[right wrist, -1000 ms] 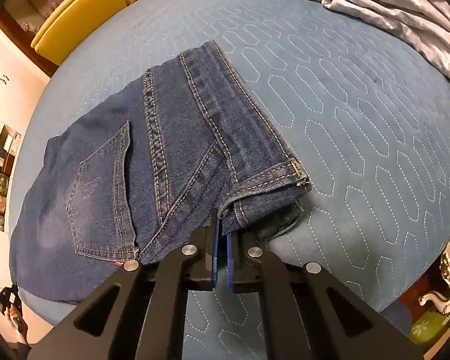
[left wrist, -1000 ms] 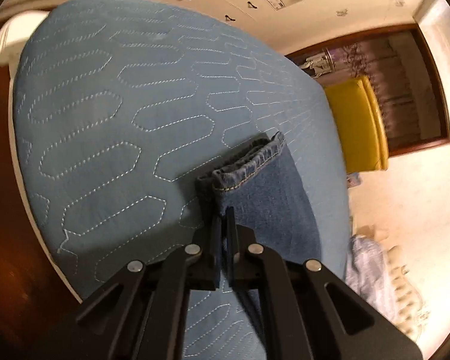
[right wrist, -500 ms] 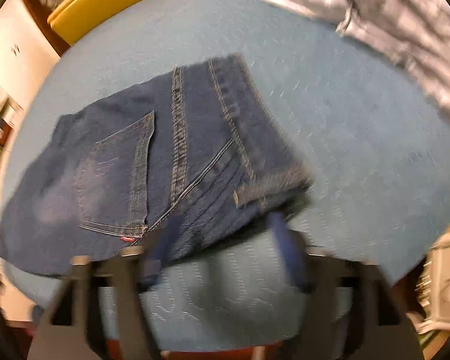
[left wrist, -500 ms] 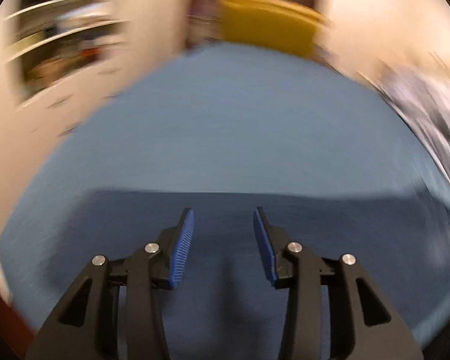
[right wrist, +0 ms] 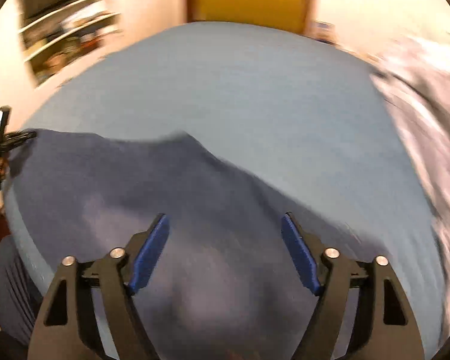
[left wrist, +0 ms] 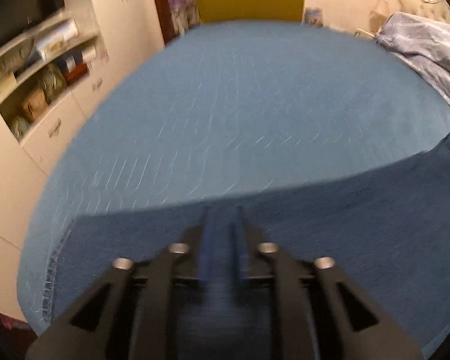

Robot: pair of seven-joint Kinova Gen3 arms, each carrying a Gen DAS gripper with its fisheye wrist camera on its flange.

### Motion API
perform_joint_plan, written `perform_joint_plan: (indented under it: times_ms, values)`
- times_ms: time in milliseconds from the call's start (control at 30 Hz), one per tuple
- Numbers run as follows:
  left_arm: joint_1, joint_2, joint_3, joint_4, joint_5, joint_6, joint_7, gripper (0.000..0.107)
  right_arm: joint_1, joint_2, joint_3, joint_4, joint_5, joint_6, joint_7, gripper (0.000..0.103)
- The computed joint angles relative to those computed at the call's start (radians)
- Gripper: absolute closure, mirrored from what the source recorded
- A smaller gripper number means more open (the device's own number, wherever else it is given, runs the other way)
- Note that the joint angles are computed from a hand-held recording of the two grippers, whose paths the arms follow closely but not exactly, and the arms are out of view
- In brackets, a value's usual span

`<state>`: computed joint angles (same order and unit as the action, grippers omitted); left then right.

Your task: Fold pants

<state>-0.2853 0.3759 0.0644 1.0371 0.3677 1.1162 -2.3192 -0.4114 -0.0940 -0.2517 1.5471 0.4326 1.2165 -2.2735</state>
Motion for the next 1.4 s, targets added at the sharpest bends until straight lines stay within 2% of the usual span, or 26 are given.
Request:
perform_joint_plan:
  times_ms: [67, 133, 167, 233, 267, 367, 467, 533, 633, 700, 733, 767, 800, 833, 933, 1033, 1100, 1133, 1167, 1267, 1333, 1400]
  values:
    - [-0.035, -0.048, 0.082, 0.054, 0.081, 0.006, 0.0, 0.08, 0.051, 0.09, 0.028, -0.038, -0.06, -0.081, 0.081, 0.045]
    - [-0.045, -0.077, 0.145, 0.083, 0.163, 0.051, -0.048, 0.078, 0.133, 0.144, -0.01, -0.05, -0.112, -0.153, 0.163, 0.051]
    - [-0.024, -0.094, 0.154, 0.104, 0.187, 0.051, -0.067, 0.078, 0.157, 0.176, -0.02, -0.061, -0.116, -0.168, 0.203, 0.059]
    - [0.048, -0.122, 0.132, 0.149, 0.254, 0.068, -0.106, 0.078, 0.154, 0.203, 0.013, -0.055, -0.125, -0.204, 0.235, 0.066]
    - [0.076, -0.136, 0.135, 0.175, 0.272, 0.064, -0.111, 0.078, 0.126, 0.223, 0.055, -0.054, -0.108, -0.206, 0.226, 0.077]
    - [0.213, -0.14, 0.113, 0.211, 0.243, 0.023, -0.11, 0.078, 0.113, 0.225, 0.099, -0.014, -0.096, -0.262, 0.175, 0.079]
    - [0.312, -0.077, 0.142, 0.149, 0.152, 0.02, -0.016, 0.077, 0.097, 0.241, 0.091, 0.001, -0.034, -0.287, 0.089, 0.081]
    - [0.395, -0.019, 0.125, 0.1, 0.08, 0.006, 0.066, 0.078, 0.094, 0.242, 0.085, 0.012, -0.011, -0.294, 0.048, 0.081]
    - [0.431, 0.028, 0.062, 0.044, 0.058, 0.019, 0.188, 0.096, 0.088, 0.217, 0.115, 0.039, -0.046, -0.337, 0.023, 0.08]
    - [0.406, 0.019, 0.054, 0.046, 0.018, -0.009, 0.234, 0.095, 0.07, 0.163, 0.147, 0.075, -0.042, -0.381, -0.027, 0.076]
    - [0.407, 0.009, 0.043, 0.05, -0.018, -0.03, 0.271, 0.092, 0.069, 0.117, 0.15, 0.094, -0.016, -0.387, -0.068, 0.067]
    - [0.41, 0.008, 0.029, 0.045, -0.037, -0.035, 0.306, 0.087, 0.052, 0.077, 0.163, 0.109, 0.01, -0.379, -0.108, 0.06]
    - [0.395, 0.009, 0.032, 0.034, -0.04, -0.023, 0.329, 0.087, 0.039, 0.039, 0.172, 0.12, 0.029, -0.354, -0.145, 0.054]
    - [0.361, 0.009, 0.053, 0.019, -0.026, 0.001, 0.338, 0.089, 0.039, 0.006, 0.162, 0.123, 0.039, -0.314, -0.166, 0.053]
    - [0.328, -0.004, 0.101, 0.013, 0.036, 0.027, 0.288, 0.089, 0.139, -0.084, 0.044, 0.159, 0.051, -0.192, -0.131, 0.053]
    - [0.363, -0.019, 0.128, 0.017, 0.049, 0.041, 0.257, 0.089, 0.248, -0.126, -0.09, 0.217, 0.082, -0.07, -0.099, 0.053]
    - [0.426, -0.005, 0.149, -0.006, 0.044, 0.047, 0.254, 0.089, 0.281, -0.105, -0.118, 0.244, 0.138, -0.002, -0.138, 0.054]
    - [0.458, 0.005, 0.161, -0.025, 0.043, 0.064, 0.254, 0.089, 0.295, -0.11, -0.105, 0.263, 0.142, 0.01, -0.166, 0.054]
    - [0.486, 0.007, 0.169, -0.031, 0.042, 0.072, 0.256, 0.089, 0.292, -0.131, -0.073, 0.275, 0.129, 0.005, -0.19, 0.061]
    - [0.613, 0.028, 0.175, -0.053, 0.013, 0.075, 0.289, 0.088, 0.206, -0.197, 0.046, 0.331, 0.106, -0.075, -0.184, 0.061]
    - [0.706, 0.088, 0.188, -0.124, -0.037, 0.098, 0.343, 0.088, 0.197, -0.238, 0.055, 0.336, 0.097, -0.086, -0.22, 0.061]
    - [0.79, 0.154, 0.162, -0.217, -0.093, 0.17, 0.421, 0.085, 0.243, -0.299, -0.001, 0.345, 0.1, -0.063, -0.289, 0.048]
